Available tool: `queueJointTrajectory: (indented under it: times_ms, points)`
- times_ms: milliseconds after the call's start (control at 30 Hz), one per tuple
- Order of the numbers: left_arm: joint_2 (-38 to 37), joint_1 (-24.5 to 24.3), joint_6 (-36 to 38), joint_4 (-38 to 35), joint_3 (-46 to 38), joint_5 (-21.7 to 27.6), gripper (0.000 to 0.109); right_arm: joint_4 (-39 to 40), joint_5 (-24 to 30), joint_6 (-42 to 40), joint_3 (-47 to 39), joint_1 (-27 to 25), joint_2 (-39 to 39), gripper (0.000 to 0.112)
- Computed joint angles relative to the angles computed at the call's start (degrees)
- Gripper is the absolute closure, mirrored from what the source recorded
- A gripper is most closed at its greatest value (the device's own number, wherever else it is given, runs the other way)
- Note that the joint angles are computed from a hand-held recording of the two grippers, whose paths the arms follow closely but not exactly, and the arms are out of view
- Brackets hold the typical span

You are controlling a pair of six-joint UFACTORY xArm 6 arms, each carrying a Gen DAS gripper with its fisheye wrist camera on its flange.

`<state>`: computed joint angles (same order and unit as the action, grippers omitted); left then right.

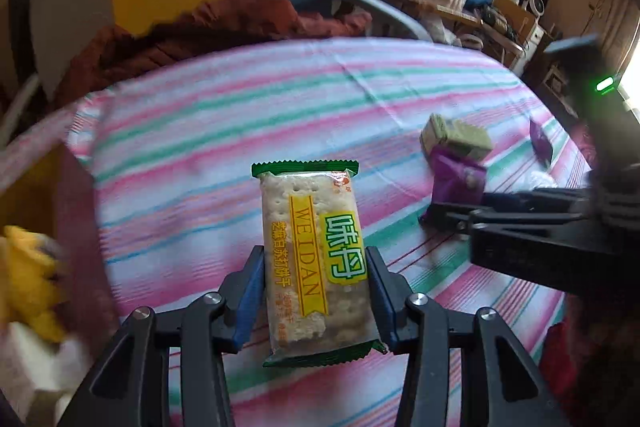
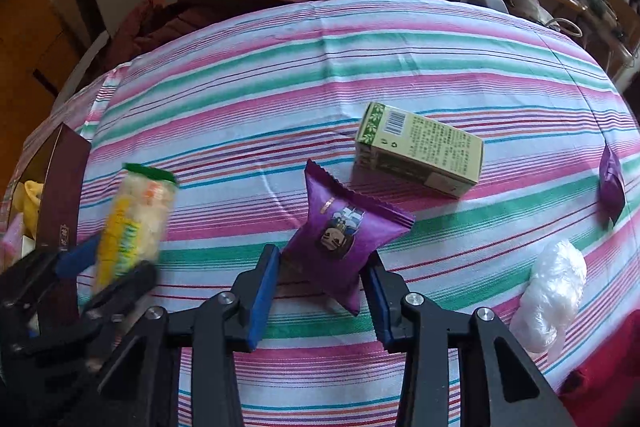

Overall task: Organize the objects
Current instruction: 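Carry the cracker packet with left while right carries the purple packet to the tray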

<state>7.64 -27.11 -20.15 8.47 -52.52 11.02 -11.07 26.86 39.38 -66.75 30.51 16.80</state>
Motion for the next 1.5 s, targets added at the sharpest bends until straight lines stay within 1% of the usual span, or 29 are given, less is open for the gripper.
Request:
queueJointTrajectory:
  times_ms: [67,100,200,333,467,533,600,700,867,933,1000,1133,1233,1300,1433,1500]
  points:
    - [-3.93,0.76,-4.2,5.18,2.67,-0.84,0.06,-0.52,-0.53,0.12,0.27,0.21,-0.23,0.07]
    - [-6.18,1.34,-7.64,9.21,3.99,-0.84,0.06,-0.85,-0.75,0.21,0.19,0.44,-0.22,0.07]
    - [-12.18,2.78,-13.85,16.36,7.72,-0.88,0.06,-3.62,-2.17,1.23,0.37,1.2,-0.52,0.07]
    - [-20.13,4.8,-22.25,26.05,12.19,0.54,0.06,-7.33,-2.79,2.82,0.4,1.94,-0.88,0.07]
    - [-28.58,7.49,-24.02,29.03,17.37,2.39,0.06,-9.75,-1.47,3.33,-0.91,3.23,0.01,0.07]
    - [-31.42,8.64,-23.19,28.55,19.23,2.69,0.06,-9.61,0.33,2.23,-2.2,4.31,0.96,0.07]
    - [-34.71,10.24,-23.35,29.47,21.23,3.41,0.06,-10.94,2.25,2.43,-5.19,5.3,3.5,0.07]
    - [-38.42,12.34,-21.09,27.58,23.98,3.75,0.06,-10.22,2.4,2.1,-4.61,6.13,2.4,0.07]
    - [-43.54,15.88,-17.21,23.42,28.31,4.01,0.06,-11.53,1.98,4.96,-5.07,8.97,0.69,0.07]
    - [-45.03,17.16,-14.74,20.14,30.28,3.87,0.06,-12.35,1.3,6.4,-5.6,10.62,0.12,0.07]
    - [-46.91,18.85,-10.87,14.92,32.68,3.69,0.06,-13.2,0.42,8.02,-6.16,12.29,-0.44,0.07]
    - [-50.52,22.62,-6.49,9.15,36.44,4.43,0.06,-13.53,-1.63,9.4,-9.02,15.46,0.37,0.07]
    - [-54.69,25.39,-3.09,5.09,39.53,4.99,0.06,-12.36,-4.07,9.05,-11.16,17.79,1.6,0.07]
    - [-57.92,27.4,-0.47,1.38,41.59,5.82,0.06,-12.8,-4.48,8.88,-13.68,19.52,3.12,0.07]
    - [-63.29,31.08,5.24,-5.88,44.54,7.82,0.06,-9.92,-5.31,6.16,-17.58,22.14,6.06,0.07]
    - [-64.1,32.36,7.47,-8.55,45.04,8.38,0.06,-7.92,-5.53,4.65,-19.69,23.37,7.85,0.07]
